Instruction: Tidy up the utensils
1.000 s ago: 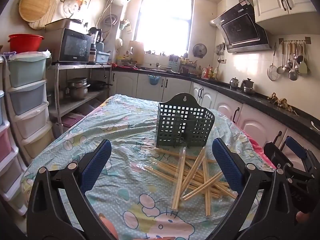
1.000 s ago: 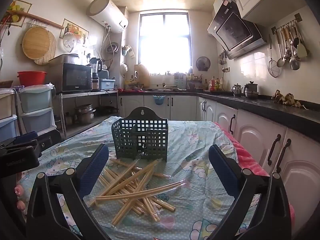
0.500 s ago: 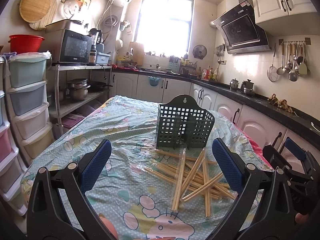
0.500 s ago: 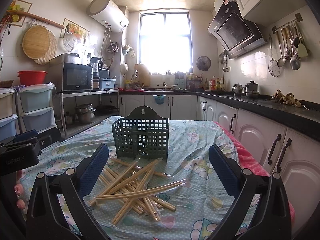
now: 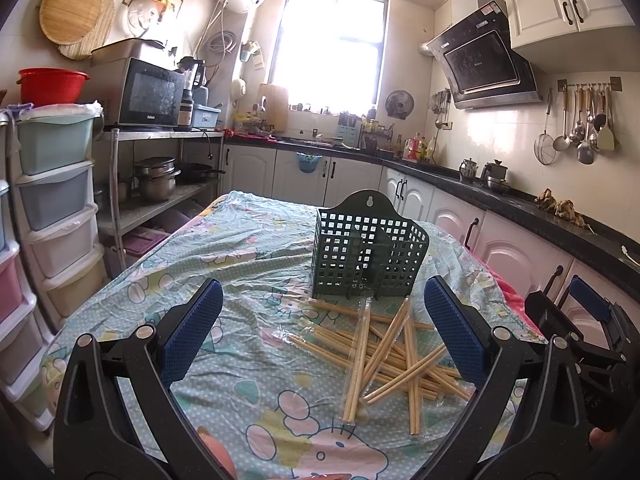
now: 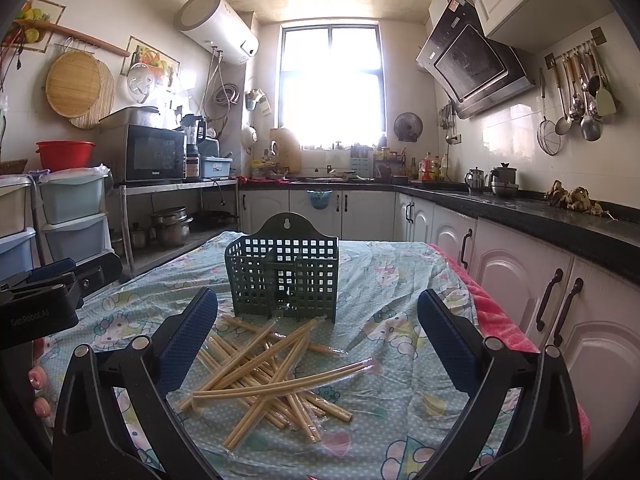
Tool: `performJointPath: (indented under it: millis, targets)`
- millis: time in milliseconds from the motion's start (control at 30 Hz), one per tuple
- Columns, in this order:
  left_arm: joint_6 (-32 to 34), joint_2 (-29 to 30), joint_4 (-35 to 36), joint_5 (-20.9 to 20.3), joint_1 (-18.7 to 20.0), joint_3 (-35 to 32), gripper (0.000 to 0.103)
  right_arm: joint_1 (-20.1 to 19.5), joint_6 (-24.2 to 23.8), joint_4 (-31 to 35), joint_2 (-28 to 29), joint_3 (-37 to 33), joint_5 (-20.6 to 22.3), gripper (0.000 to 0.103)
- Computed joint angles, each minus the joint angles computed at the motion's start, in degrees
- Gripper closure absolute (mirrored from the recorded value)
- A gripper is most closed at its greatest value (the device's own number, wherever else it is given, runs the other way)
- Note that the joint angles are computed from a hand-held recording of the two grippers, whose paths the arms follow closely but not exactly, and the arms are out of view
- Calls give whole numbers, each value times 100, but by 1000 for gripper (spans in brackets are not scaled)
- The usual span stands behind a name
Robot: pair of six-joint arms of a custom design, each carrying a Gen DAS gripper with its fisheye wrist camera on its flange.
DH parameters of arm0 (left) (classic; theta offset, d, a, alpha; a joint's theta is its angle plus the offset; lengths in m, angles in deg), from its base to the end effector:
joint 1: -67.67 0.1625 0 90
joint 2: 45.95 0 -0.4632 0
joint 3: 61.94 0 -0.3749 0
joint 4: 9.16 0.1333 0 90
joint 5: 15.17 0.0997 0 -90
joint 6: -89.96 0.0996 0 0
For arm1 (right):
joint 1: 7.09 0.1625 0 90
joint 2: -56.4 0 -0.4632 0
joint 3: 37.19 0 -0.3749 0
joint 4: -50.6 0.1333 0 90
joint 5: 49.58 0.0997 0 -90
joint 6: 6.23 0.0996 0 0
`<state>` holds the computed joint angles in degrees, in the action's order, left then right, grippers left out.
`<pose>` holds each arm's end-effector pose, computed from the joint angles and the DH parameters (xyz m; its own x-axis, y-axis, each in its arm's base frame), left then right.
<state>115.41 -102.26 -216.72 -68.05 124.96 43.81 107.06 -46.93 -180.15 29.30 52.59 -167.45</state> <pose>-0.1677 -0.6191 0.3260 -0.7925 0.0983 -0.6018 0.6002 0.3005 -0.7413 0.3619 -0.5952 0.1198 -0.6983 -0.0808 0.7113 -0.7121 0.1793 -0.6787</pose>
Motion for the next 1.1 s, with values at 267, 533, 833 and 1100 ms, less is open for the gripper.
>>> performJointPath:
  millis: [267,533,833,1100]
  targets:
    - [-6,-1,-13,36,-25,7,10,21,30,95,-10,-10,-22,6]
    - [-111,-89,226,-28,-13,-43,10,1,58,270,-35,19,57,6]
    - [-688,-255,1042,-290,231,-321,10,16,139,1235,-169,-4,231,6]
    - [-935,-222,1553,-191,372,-762,10,63,225,2161,-252,-302,349,6]
